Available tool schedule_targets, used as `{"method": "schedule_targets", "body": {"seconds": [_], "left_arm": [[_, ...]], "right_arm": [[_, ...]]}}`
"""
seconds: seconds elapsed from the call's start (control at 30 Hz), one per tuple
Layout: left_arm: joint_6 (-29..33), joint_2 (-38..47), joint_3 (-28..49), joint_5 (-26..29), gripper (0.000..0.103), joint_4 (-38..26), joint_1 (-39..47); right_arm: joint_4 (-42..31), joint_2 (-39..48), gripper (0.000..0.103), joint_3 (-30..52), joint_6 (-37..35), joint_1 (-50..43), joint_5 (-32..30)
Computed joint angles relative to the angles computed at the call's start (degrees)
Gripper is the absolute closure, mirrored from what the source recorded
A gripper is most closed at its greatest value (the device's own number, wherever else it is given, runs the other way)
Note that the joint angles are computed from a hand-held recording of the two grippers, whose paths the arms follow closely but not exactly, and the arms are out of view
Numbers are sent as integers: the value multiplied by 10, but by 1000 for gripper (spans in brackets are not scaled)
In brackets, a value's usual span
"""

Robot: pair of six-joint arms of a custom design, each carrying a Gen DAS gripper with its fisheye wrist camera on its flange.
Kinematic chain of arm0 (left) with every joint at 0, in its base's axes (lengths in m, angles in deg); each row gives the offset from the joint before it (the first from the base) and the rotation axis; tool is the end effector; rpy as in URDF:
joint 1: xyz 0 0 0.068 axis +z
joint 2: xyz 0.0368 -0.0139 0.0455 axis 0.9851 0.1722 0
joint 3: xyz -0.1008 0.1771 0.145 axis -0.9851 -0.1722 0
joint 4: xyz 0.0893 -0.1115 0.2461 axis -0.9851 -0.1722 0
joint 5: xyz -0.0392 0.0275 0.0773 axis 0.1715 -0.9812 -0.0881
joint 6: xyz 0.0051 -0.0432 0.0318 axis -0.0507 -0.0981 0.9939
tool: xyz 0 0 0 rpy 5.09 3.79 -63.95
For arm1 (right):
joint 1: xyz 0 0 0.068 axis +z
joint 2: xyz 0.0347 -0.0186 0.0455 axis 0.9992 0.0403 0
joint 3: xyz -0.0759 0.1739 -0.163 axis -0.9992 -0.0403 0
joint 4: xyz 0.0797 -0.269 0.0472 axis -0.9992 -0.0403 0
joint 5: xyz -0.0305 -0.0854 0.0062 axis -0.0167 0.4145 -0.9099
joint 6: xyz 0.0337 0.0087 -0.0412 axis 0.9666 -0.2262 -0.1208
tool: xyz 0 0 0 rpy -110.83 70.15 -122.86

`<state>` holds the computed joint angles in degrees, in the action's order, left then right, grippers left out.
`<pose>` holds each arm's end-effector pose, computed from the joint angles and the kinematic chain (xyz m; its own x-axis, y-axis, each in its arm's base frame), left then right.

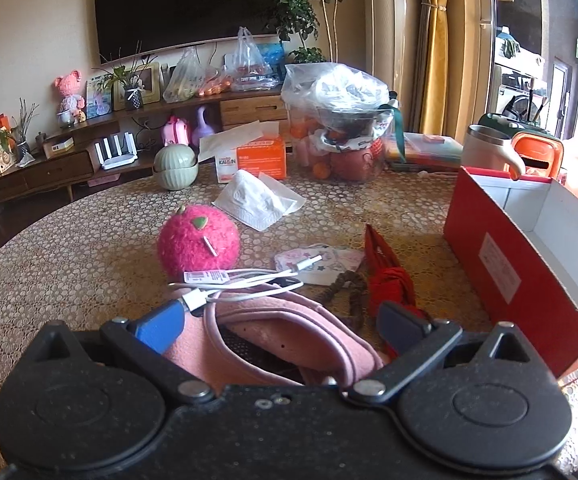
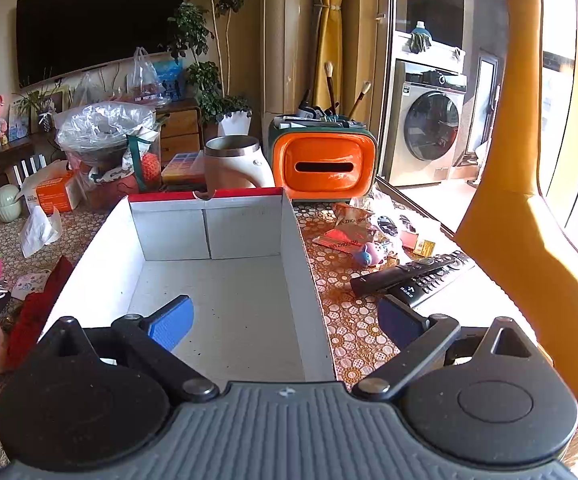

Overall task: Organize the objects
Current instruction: 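Move the left gripper toward the red folded umbrella on the table, then close the left gripper on the red umbrella and lift it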

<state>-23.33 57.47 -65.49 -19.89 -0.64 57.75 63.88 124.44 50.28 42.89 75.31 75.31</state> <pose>0.2461 -0.0906 0.0467 -0.5939 0.1139 -0.7964 0.0918 0.9931 0.0736 0.1903 -0.0433 0.0402 -0.5543 0.1338 -0.8215 0.2522 0.9676 -0.0125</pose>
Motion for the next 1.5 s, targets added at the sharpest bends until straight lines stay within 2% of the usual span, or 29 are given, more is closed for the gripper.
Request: {"method": "schedule_targets", "body": {"seconds": [0.2, 0.33, 0.5, 0.57, 0.63, 0.83, 0.9, 0.97, 1.1, 1.23, 1.43, 1.5], "left_arm": [[71, 61, 64, 43, 1, -2, 35], [117, 104, 102, 51, 2, 0, 37], [149, 165, 166, 50, 9, -24, 46], [136, 171, 182, 48, 15, -50, 47], [124, 163, 178, 72, 15, -55, 46], [95, 159, 194, 93, 14, -78, -1], [86, 171, 211, 93, 14, -89, -17], [73, 183, 228, 95, 14, -101, -28], [59, 213, 261, 89, 14, -123, -49], [39, 249, 298, 87, 14, -157, -53], [13, 284, 341, 93, 14, -189, -45], [7, 297, 357, 89, 15, -197, -47]], "right_arm": [[-42, 80, 5, 72, -8, -33, -20], [-48, 116, 5, 101, -18, -43, -16], [-65, 153, 13, 134, -27, -46, -16], [-72, 161, 18, 142, -29, -46, -17], [-75, 167, 22, 148, -30, -46, -17], [-92, 186, 38, 167, -32, -47, -20], [-98, 192, 48, 175, -30, -46, -20], [-102, 197, 53, 179, -29, -45, -18], [-104, 198, 69, 181, -29, -47, -23], [-109, 185, 75, 176, -34, -50, -30], [-160, 150, 76, 175, -66, -67, -45], [-178, 150, 82, 183, -72, -70, -47]]}}
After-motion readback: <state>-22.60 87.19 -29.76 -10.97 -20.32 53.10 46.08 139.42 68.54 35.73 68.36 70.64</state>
